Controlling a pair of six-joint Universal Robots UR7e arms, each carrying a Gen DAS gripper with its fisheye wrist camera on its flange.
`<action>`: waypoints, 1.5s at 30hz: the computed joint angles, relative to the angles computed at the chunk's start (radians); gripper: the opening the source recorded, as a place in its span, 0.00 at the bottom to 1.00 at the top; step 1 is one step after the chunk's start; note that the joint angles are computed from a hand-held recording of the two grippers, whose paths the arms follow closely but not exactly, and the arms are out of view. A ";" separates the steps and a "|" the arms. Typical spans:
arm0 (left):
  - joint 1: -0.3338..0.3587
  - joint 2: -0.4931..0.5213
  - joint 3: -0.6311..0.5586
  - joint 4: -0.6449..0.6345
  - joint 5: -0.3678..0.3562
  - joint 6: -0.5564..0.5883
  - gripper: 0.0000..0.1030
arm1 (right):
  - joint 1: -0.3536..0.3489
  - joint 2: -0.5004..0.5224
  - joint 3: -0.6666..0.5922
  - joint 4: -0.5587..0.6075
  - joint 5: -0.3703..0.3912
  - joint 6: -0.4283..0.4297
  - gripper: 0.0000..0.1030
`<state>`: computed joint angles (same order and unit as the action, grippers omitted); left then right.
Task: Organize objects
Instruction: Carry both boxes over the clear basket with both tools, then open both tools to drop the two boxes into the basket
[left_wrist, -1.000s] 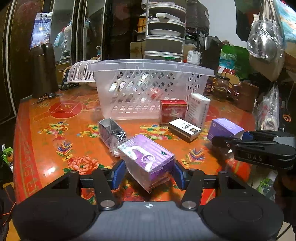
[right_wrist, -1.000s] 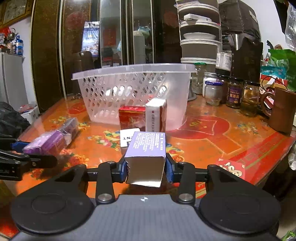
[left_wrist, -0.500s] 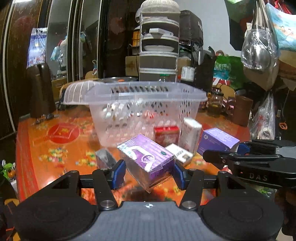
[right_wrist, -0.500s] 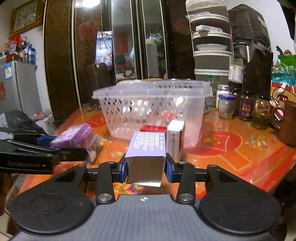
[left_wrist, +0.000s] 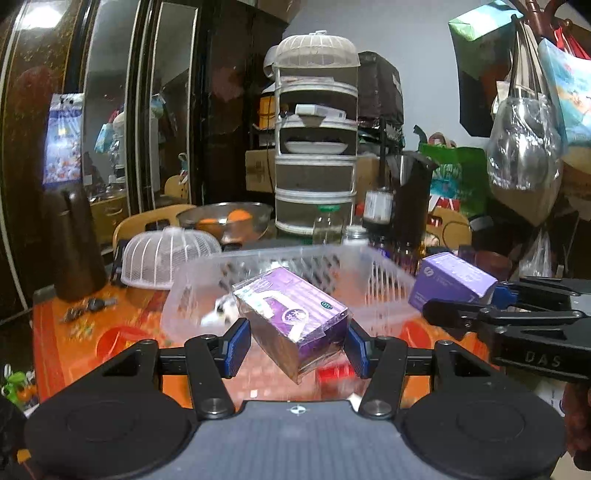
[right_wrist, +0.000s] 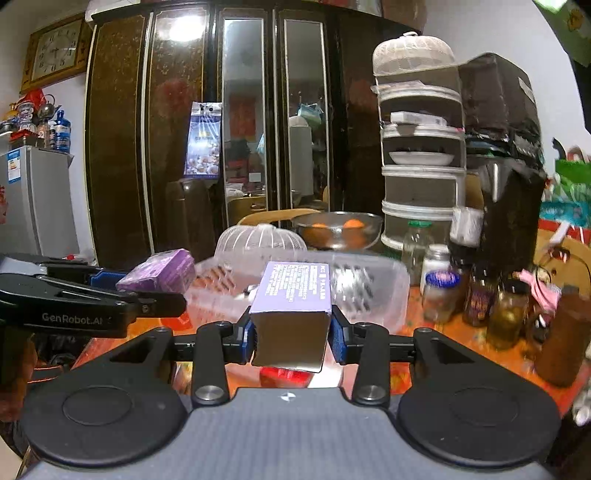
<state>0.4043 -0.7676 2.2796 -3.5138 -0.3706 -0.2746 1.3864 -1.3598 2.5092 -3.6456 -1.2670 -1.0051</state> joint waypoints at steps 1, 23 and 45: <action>0.010 -0.005 -0.016 0.005 -0.007 0.013 0.56 | 0.022 0.007 -0.024 0.012 -0.022 0.011 0.41; 0.332 -0.030 -0.339 0.477 -0.198 -0.072 0.56 | 0.206 0.289 -0.484 0.393 -0.475 0.139 0.42; 0.338 0.009 -0.352 0.413 -0.168 -0.038 0.66 | 0.190 0.295 -0.491 0.383 -0.446 0.154 0.58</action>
<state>0.7424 -0.7585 1.9278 -3.1009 -0.5383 -0.3129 1.5763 -1.0651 2.0184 -3.2624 -1.7125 -0.8509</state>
